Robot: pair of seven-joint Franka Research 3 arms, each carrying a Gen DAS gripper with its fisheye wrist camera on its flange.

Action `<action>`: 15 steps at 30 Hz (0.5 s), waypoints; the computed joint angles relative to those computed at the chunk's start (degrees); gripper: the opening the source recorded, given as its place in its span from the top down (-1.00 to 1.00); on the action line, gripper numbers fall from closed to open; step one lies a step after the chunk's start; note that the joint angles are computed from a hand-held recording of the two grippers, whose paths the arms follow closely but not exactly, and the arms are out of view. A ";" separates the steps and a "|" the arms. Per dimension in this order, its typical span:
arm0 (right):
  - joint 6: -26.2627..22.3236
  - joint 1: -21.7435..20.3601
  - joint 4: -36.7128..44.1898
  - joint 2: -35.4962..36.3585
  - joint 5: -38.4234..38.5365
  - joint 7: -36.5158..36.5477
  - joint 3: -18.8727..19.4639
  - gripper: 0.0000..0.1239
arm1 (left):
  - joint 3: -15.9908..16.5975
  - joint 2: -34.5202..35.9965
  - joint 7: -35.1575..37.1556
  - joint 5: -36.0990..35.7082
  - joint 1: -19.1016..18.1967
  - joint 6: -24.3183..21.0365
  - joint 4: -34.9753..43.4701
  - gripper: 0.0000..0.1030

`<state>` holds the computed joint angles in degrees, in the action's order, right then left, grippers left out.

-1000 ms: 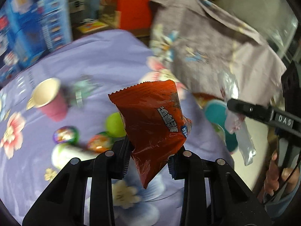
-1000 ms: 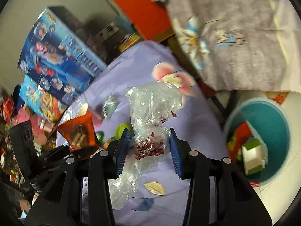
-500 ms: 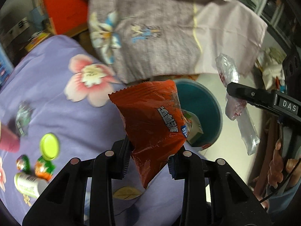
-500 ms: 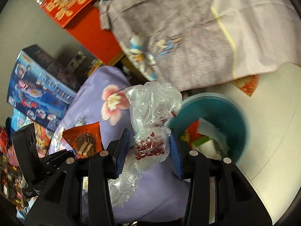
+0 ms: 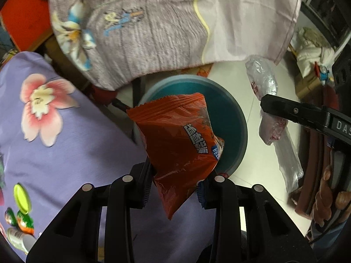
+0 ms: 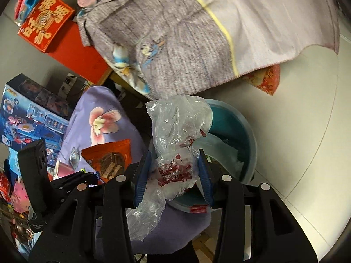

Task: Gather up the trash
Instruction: 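Carry Ovaltine bag and plastic bag over the teal bin and open both tools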

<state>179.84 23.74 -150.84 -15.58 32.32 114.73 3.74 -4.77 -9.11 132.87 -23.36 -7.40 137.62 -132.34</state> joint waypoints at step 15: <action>-2.59 3.45 3.29 4.07 10.91 -10.65 -4.67 0.31 | -1.81 3.75 -1.70 1.00 0.12 1.04 1.63 -0.72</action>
<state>177.25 27.19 -147.55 -11.52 43.23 104.08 -0.93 -6.59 -5.36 131.18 -22.36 -7.28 138.66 -130.71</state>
